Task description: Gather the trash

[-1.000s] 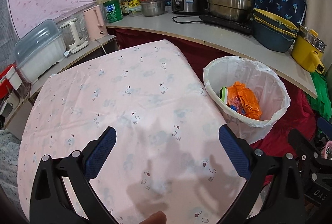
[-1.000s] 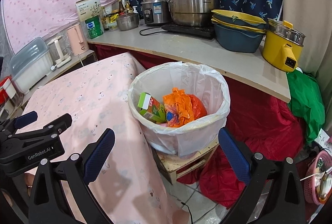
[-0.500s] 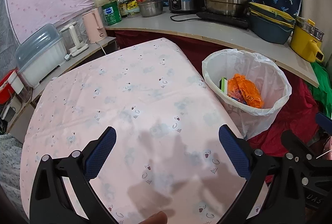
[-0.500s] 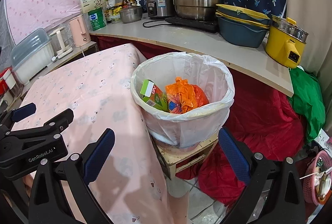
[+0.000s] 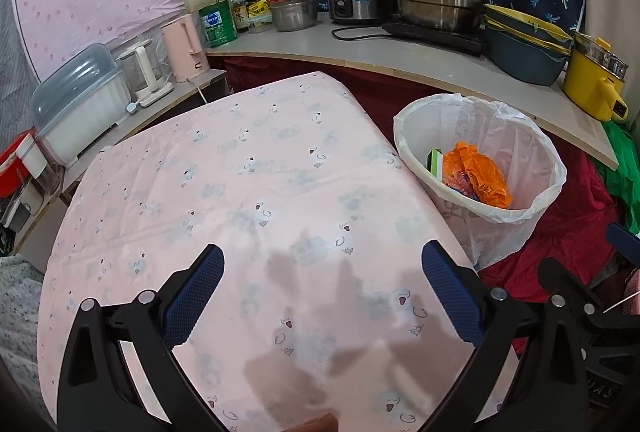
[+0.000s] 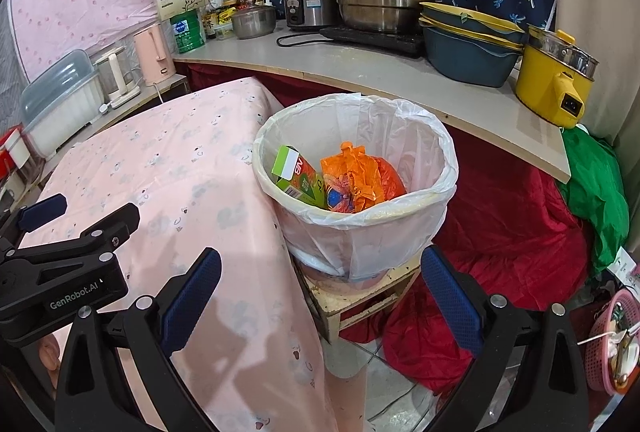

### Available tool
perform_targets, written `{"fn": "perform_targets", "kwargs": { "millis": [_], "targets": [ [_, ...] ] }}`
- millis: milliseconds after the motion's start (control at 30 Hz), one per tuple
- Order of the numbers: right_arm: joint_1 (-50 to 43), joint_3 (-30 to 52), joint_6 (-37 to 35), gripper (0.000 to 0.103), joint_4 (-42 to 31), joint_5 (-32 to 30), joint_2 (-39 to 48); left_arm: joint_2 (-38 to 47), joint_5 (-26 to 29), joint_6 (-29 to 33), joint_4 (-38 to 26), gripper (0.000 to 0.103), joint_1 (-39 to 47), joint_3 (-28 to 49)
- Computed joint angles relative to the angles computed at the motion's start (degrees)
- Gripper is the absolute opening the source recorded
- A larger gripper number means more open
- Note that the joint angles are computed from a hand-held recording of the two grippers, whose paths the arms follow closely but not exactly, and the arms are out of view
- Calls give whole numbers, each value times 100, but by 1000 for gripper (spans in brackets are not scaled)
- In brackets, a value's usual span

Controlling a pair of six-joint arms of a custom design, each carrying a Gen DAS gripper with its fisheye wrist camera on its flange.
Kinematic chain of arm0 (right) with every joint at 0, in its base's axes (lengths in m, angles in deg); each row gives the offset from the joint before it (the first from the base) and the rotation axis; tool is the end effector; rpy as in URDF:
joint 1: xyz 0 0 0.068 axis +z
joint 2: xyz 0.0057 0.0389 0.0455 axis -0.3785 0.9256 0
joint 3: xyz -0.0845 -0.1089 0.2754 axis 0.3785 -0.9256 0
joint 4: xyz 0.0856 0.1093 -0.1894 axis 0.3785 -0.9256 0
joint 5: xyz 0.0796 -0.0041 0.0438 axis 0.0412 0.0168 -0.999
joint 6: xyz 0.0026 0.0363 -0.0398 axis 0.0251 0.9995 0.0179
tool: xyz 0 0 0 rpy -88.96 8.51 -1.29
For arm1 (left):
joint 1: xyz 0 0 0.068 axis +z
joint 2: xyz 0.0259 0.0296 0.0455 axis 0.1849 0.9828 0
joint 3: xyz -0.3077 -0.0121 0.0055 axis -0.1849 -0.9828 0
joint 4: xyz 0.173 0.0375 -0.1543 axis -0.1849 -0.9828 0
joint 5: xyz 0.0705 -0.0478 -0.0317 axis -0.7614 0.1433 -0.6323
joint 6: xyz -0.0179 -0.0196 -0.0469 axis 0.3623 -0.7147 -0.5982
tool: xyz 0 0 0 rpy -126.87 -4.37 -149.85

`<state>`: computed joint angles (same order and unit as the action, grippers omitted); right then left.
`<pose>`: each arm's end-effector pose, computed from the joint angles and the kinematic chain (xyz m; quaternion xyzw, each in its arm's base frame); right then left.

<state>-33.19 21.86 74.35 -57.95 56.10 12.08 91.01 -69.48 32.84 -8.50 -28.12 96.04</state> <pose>0.1860 -0.0297 0.1637 0.0159 0.9228 0.0299 0.3839 0.2201 -0.1539 0.1891 0.0336 0.9221 0.0537 0.3818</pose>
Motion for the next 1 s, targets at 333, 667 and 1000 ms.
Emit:
{"fn": "perform_targets", "kwargs": {
  "millis": [333, 667, 1000],
  "targets": [
    [1, -55, 4, 96, 116, 77, 51, -13, 150, -48, 35, 95, 14, 10],
    [-96, -77, 50, 96, 41, 83, -68, 28, 223, -57, -69, 95, -62, 98],
    [-412, -160, -53, 96, 77, -79, -72, 75, 155, -26, -129, 95, -222, 190]
  ]
}}
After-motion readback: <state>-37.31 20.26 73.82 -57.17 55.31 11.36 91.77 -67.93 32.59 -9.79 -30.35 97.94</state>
